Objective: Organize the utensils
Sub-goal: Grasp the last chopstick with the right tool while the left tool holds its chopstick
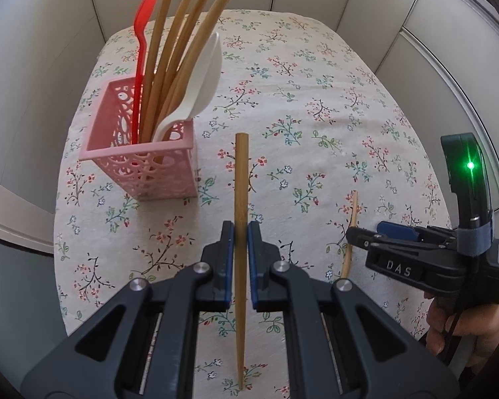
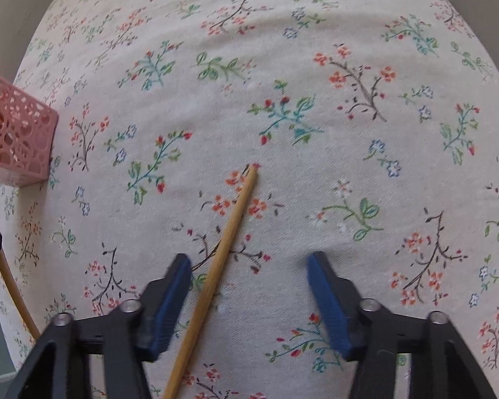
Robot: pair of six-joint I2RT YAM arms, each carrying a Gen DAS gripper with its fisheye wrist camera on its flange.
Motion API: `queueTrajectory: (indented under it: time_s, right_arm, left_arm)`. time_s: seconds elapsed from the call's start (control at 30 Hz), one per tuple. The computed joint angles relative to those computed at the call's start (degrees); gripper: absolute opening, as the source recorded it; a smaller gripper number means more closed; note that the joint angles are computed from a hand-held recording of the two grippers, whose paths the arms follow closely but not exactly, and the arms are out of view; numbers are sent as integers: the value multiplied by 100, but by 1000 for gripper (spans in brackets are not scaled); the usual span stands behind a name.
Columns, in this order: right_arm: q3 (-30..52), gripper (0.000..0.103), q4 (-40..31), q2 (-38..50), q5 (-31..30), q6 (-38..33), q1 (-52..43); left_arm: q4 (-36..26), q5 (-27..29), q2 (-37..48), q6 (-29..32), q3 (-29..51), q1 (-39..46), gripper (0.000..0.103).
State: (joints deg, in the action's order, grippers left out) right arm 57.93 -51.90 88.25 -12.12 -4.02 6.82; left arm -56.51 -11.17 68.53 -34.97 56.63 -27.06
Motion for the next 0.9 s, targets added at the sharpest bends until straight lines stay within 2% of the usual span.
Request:
queueTrajectory:
  time_s: [0.13, 0.23, 0.4, 0.47, 0.5, 0.57, 0.67, 0.77, 0.9]
  right_arm:
    - [180, 33, -65, 162, -204, -87, -289]
    - [307, 27, -139, 275, -316, -233, -433]
    - [461, 30, -361, 469, -676, -339, -301]
    - [331, 38, -303, 349, -676, -92, -54]
    - [316, 45, -305, 335, -745, -1, -3]
    - [359, 50, -339, 377, -819, 55, 1]
    - [219, 52, -184, 190, -459, 211, 382]
    - [18, 50, 79, -42, 127, 304, 895]
    - [-266, 29, 454, -293, 720, 148, 1336]
  left_arm:
    - [4, 26, 13, -1, 11, 21, 9]
    - [7, 26, 11, 9, 11, 29, 9]
    - [18, 18, 75, -45, 42, -8, 9]
    - [10, 18, 85, -73, 48, -8, 9]
    - [8, 22, 88, -80, 49, -3, 9]
    - [6, 32, 85, -71, 52, 18, 9]
    - [7, 38, 79, -62, 46, 33, 9]
    - [1, 44, 72, -47, 37, 59, 9]
    - [-18, 44, 23, -42, 43, 70, 9]
